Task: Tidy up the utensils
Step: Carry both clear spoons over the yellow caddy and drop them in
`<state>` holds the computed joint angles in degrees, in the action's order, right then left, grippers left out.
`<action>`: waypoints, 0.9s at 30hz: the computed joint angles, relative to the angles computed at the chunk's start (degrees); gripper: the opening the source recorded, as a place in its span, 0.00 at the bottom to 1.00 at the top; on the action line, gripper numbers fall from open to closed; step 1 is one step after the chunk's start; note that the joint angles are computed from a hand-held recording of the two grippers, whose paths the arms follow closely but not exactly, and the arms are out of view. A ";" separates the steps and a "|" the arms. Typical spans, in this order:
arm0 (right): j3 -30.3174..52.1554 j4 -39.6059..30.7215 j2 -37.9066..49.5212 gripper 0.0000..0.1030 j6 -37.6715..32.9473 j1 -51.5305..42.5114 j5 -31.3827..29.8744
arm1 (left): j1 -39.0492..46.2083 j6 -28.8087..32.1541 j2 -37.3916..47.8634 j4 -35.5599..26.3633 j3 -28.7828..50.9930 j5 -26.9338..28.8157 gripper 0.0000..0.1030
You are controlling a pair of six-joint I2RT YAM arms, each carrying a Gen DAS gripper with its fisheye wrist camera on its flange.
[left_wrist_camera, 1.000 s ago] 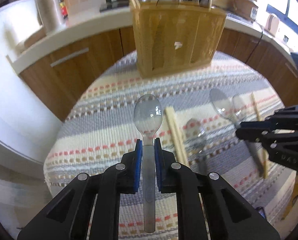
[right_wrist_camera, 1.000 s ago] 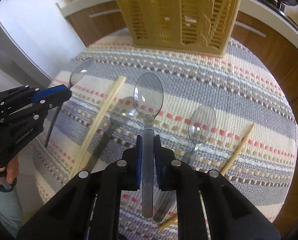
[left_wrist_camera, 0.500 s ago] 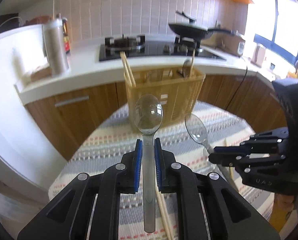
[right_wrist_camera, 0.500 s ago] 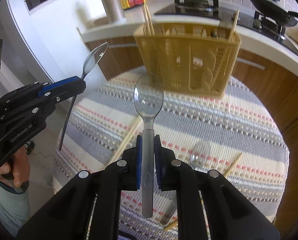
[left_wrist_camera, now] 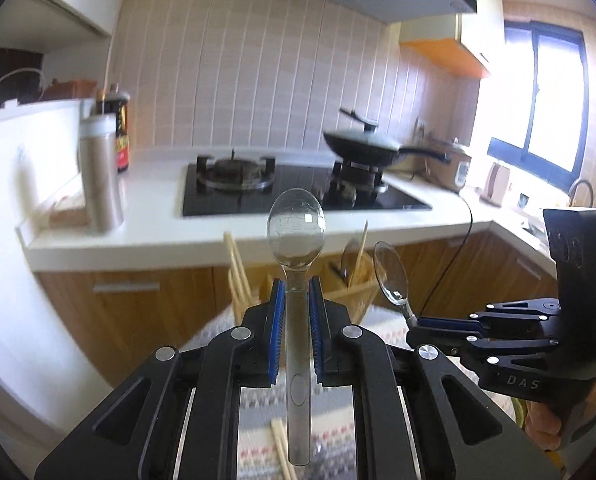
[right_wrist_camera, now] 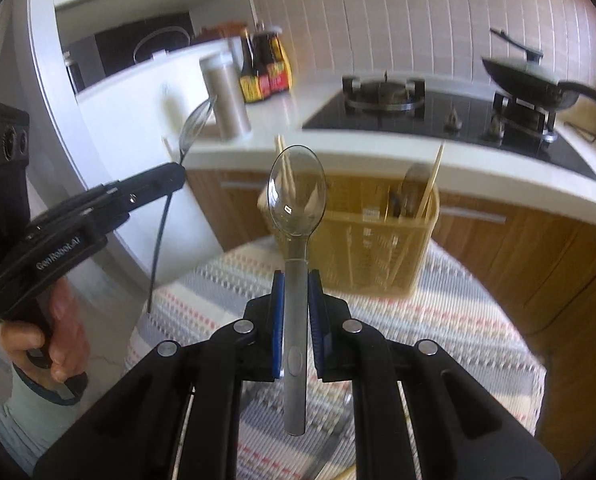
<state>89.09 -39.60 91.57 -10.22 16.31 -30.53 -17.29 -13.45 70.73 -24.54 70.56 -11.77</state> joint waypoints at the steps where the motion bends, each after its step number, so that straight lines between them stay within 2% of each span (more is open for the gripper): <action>1: 0.97 0.80 0.53 0.09 0.44 -0.37 -0.57 | 0.37 -0.03 0.52 1.17 0.27 0.53 0.10; 9: 6.08 7.61 4.92 0.09 3.57 -2.76 -4.24 | 4.25 -0.48 4.26 12.50 0.21 5.72 0.10; 17: 8.99 22.62 9.59 0.10 10.11 -4.76 -4.15 | 9.86 -3.47 11.39 24.44 2.49 10.35 0.10; 23: 13.32 29.59 16.91 0.10 15.78 -5.04 -2.23 | 10.18 -3.66 17.23 29.73 4.35 7.93 0.10; 27: 13.61 34.85 20.75 0.10 17.96 -4.45 0.98 | 9.41 -2.65 20.48 33.22 4.10 2.80 0.10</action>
<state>102.70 -4.75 112.32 7.74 11.86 -29.54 -7.89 -16.09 91.21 8.68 74.65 -8.98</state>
